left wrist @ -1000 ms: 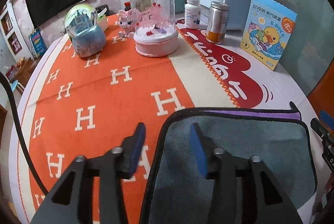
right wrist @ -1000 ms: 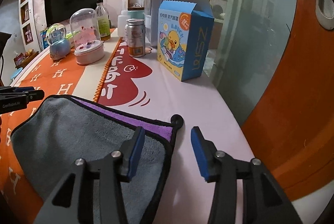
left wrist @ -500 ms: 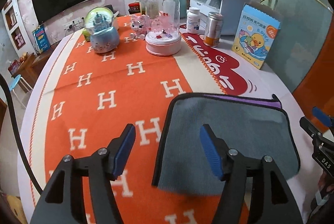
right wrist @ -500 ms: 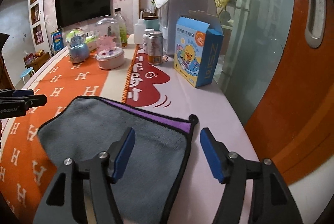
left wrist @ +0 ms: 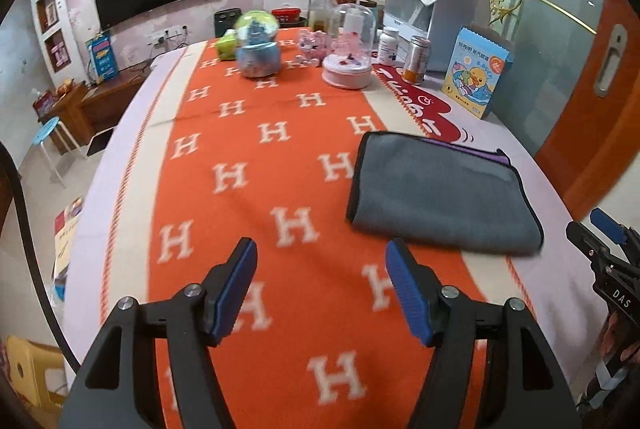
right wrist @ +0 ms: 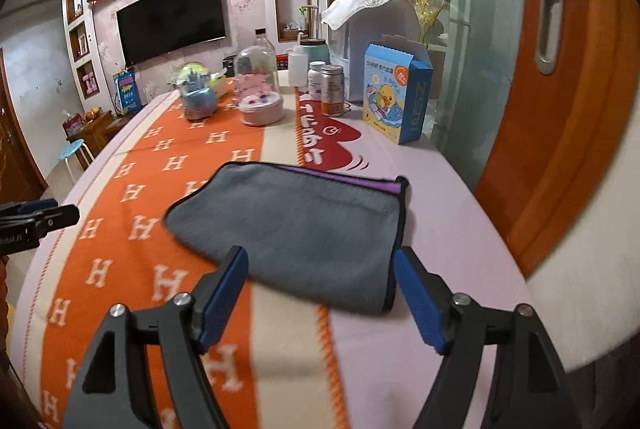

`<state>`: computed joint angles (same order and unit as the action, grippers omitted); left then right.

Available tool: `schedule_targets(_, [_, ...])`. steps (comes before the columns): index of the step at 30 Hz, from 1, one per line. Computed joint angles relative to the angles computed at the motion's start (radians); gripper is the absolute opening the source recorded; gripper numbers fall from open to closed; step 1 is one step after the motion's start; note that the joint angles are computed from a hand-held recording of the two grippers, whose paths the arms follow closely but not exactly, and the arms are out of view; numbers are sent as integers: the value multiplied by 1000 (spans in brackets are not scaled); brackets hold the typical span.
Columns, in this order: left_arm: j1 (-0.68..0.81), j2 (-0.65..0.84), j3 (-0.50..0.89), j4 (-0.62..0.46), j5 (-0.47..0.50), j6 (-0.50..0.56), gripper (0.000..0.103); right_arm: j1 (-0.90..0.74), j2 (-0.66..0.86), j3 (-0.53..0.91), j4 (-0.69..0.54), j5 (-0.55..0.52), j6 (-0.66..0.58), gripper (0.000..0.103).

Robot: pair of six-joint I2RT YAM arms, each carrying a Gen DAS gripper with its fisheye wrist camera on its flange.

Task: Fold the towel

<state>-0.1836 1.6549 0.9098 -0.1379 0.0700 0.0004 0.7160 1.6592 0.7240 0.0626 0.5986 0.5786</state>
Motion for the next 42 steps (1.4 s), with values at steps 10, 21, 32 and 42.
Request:
schedule_targets(10, [276,-504,-316,-193,142,183,71,377,-15,59,-304,136,407,83])
schedule_targets(21, [576,-799,-376,-541,274,393,71,610,61,276,-580,112,627,94])
schedule_targets(32, [545,-995,-274,-773,231,283,76,657,50,457,-834,20,622,99])
schedule_targets(42, [102,-1104,-183,-913,-69,-63,90,690,-44,479,-914,12,629,103])
